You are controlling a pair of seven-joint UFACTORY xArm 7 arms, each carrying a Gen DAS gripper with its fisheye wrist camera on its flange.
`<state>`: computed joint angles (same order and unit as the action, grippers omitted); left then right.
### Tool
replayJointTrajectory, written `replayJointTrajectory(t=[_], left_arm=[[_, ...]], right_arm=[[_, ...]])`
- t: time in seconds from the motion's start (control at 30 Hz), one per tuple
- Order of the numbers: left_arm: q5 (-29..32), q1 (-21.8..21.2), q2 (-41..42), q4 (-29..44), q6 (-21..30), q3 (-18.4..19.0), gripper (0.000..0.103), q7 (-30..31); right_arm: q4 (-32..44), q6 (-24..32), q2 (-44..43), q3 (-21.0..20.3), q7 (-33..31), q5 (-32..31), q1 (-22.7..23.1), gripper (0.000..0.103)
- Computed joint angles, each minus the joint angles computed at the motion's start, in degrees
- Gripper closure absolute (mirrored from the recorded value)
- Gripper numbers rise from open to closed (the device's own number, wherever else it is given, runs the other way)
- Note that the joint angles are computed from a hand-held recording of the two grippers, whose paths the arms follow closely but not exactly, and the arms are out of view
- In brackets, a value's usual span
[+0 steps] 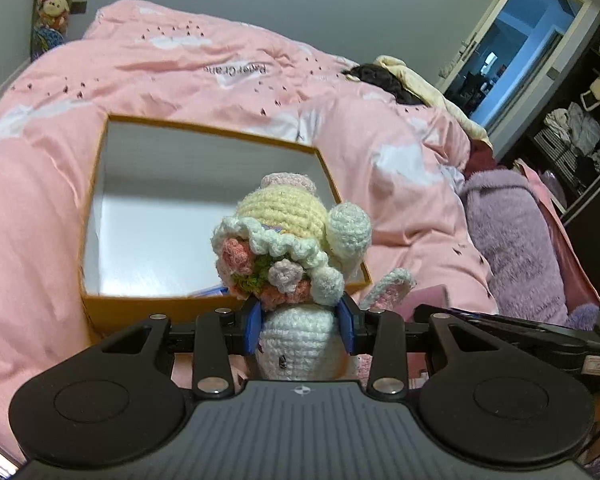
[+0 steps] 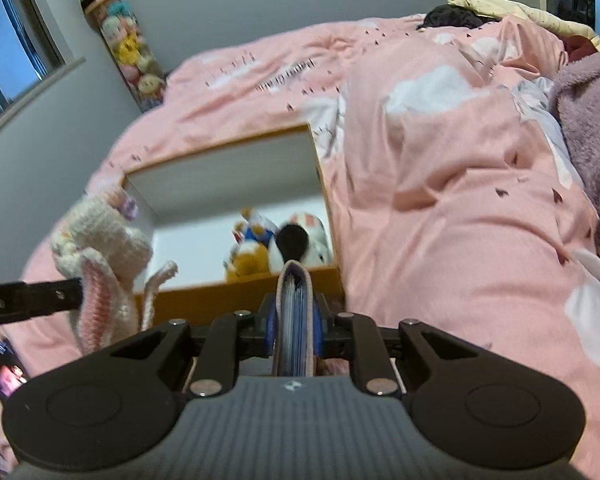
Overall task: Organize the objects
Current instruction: 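Lower the crocheted doll into the box and open the left gripper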
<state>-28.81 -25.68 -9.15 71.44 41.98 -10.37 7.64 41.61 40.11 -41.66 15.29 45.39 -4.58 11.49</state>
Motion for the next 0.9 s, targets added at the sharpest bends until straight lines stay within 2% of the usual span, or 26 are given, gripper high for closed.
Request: replayJointTrajectory(t=[0.23, 0.4, 0.5, 0.63, 0.77, 0.9], left_arm=[[5.63, 1.45, 3.29, 4.0, -2.89, -0.34, 0.059, -3.82], [14.92, 2.5, 9.03, 9.2, -3.16, -1.0, 0.059, -9.89], [19.67, 2.27, 13.6, 13.05, -1.66, -1.18, 0.059, -12.4], [20.84, 2.01, 19.26, 17.48, 1.91, -1.2, 0.059, -12.94], [24.84, 0.54, 25.02, 22.11, 5.96, -0.61, 0.059, -14.73], [27.77, -1.02, 29.18, 25.55, 9.07, -0.41, 0.059, -14.01]], right_arm=[[2.05, -7.87, 3.02, -4.77, -4.95, 3.18, 1.35, 0.084], [5.46, -14.27, 9.39, -7.62, -9.74, 7.01, 2.91, 0.084], [7.57, -16.4, 13.33, -8.22, -11.87, 8.46, 3.11, 0.085], [10.49, -16.58, 18.25, -7.73, -12.79, 8.55, 1.95, 0.085], [11.92, -16.39, 21.46, -6.8, -12.14, 6.6, 0.26, 0.084], [12.79, -16.62, 24.04, -7.71, -12.67, 7.27, 0.3, 0.084]])
